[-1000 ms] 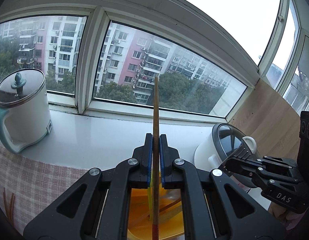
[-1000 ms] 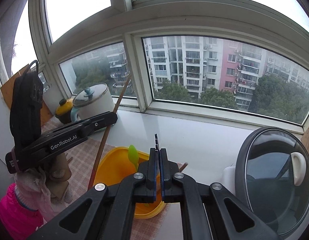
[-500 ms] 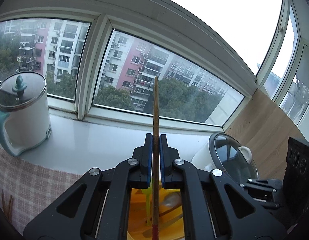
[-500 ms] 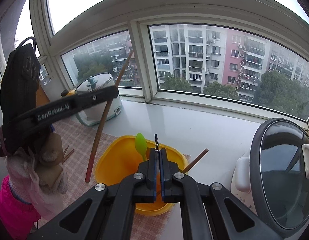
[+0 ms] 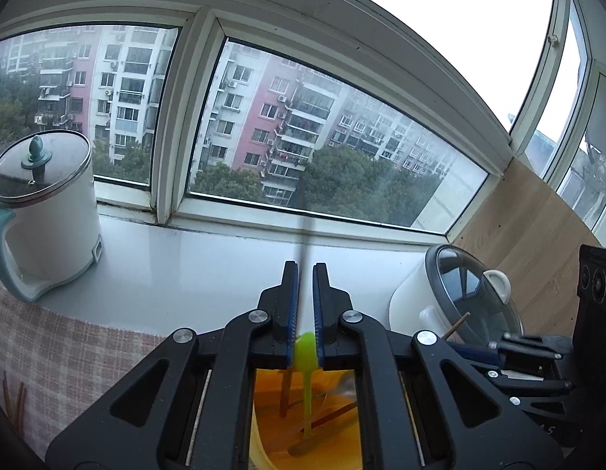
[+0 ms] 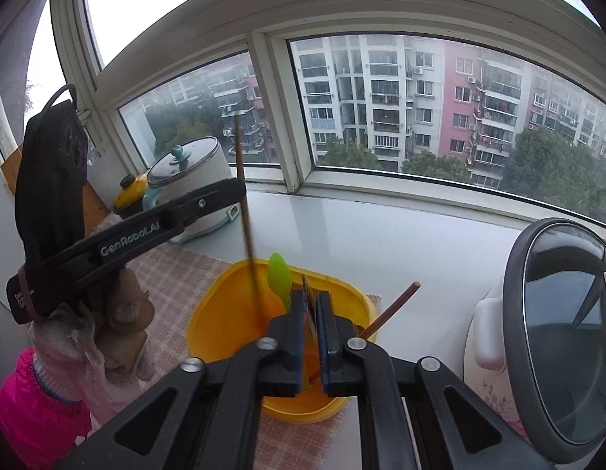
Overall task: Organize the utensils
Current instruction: 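Open both tools to drop the chopstick and fork into the yellow bin, then move both tools back down toward the remaining chopsticks on the cloth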
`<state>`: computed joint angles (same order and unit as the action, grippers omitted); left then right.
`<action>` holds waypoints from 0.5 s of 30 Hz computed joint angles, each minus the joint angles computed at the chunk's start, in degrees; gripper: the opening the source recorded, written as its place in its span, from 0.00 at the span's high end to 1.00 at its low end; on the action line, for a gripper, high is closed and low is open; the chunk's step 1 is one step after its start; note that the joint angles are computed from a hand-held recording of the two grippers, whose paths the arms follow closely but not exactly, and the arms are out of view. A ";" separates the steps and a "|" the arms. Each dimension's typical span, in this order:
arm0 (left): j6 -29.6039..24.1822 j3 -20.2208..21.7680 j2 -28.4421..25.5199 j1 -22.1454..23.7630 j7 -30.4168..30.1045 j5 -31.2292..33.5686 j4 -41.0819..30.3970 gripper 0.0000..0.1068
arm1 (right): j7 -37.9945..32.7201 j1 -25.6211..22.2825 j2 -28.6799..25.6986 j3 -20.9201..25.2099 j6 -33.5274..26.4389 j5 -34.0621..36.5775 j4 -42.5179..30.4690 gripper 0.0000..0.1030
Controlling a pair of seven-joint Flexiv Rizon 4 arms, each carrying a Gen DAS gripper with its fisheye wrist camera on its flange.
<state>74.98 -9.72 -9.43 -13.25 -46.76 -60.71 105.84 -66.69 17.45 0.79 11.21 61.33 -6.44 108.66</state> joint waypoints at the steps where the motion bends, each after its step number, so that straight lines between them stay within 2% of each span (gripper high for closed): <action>1: -0.09 0.14 0.24 0.04 0.04 0.18 0.26 0.86 | 0.52 -0.06 0.03 -0.01 0.67 -0.41 0.31 0.70; 2: -0.16 0.26 0.53 0.07 0.09 0.15 0.52 0.82 | 1.06 -0.13 0.09 -0.03 1.31 -0.90 0.58 0.67; 11: -1.74 2.40 3.83 0.01 -0.79 2.00 3.55 0.82 | 4.33 -0.26 1.82 0.36 2.53 -2.82 2.90 0.66; 15: -1.82 3.61 5.82 -0.08 -0.47 3.42 5.57 0.82 | 6.75 -0.18 2.56 0.76 3.45 -4.73 4.06 0.57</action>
<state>73.16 -6.11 -3.61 -13.33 -47.23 -57.29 111.41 -59.94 17.27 3.36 11.97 64.78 -11.18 112.72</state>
